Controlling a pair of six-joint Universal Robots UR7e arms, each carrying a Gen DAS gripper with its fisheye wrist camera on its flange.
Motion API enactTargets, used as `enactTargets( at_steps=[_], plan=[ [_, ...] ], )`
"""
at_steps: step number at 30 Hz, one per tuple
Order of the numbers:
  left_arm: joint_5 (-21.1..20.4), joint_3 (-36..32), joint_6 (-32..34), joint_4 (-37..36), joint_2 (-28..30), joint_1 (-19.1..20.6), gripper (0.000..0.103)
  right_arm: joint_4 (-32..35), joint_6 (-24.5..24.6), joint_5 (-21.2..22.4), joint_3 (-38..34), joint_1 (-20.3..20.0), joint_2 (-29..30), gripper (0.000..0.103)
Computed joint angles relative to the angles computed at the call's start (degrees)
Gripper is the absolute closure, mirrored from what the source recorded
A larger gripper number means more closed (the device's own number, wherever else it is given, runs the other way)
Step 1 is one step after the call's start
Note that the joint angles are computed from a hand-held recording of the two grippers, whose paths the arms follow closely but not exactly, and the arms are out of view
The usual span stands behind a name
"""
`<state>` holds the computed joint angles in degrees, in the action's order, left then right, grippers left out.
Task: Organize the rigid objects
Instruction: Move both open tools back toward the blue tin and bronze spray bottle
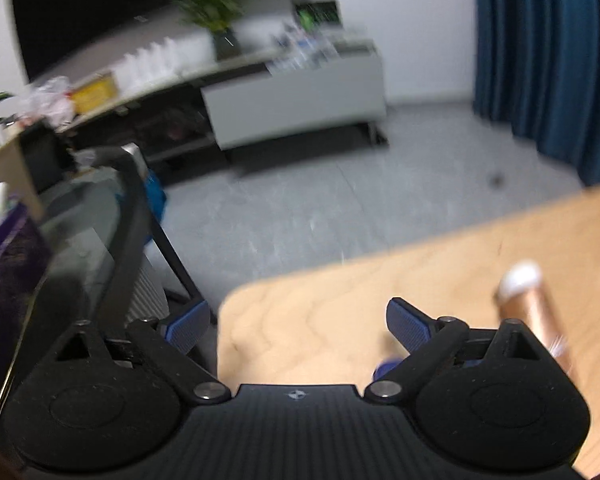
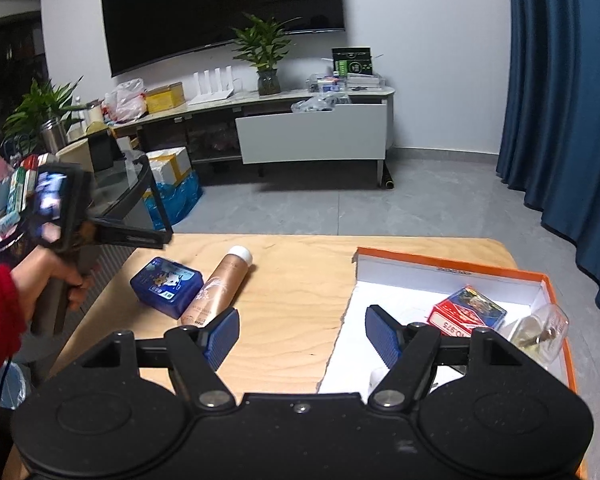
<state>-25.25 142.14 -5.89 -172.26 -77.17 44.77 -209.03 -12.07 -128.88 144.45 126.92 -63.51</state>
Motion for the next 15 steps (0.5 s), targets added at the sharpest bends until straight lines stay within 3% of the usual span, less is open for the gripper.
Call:
enactTargets(
  at_steps=[3, 6, 10, 12, 14, 15],
  plan=[
    [-4.5, 1.7, -0.9, 6.7, -5.7, 0.6, 0.011, -0.5, -1.0, 0.7, 0.1, -0.1, 0.2, 0.020],
    [-8.7, 5.7, -3.4, 15.9, -15.7, -1.1, 0.010, -1.2, -1.3, 1.5, 0.3, -0.7, 0.5, 0.020],
    [-9.3, 13.1, -12.1, 32.9, -34.3, -11.0, 0.009, -2.1, -0.8, 3.2, 1.0, -1.7, 1.0, 0.020],
    [-11.2, 15.8, -15.3, 38.6, -44.9, -16.4, 0.001, -2.0, -0.4, 3.9, 1.0, -1.8, 1.5, 0.020],
    [-12.4, 17.0, -19.1, 42.4, -49.7, -20.1, 0.000, -1.6, 0.1, 4.7, 0.7, -1.9, 2.2, 0.020],
    [-13.0, 17.6, -19.1, 40.8, -49.0, -21.0, 0.000, -1.6, 0.1, 5.2, 0.4, -1.8, 2.6, 0.020]
  ],
)
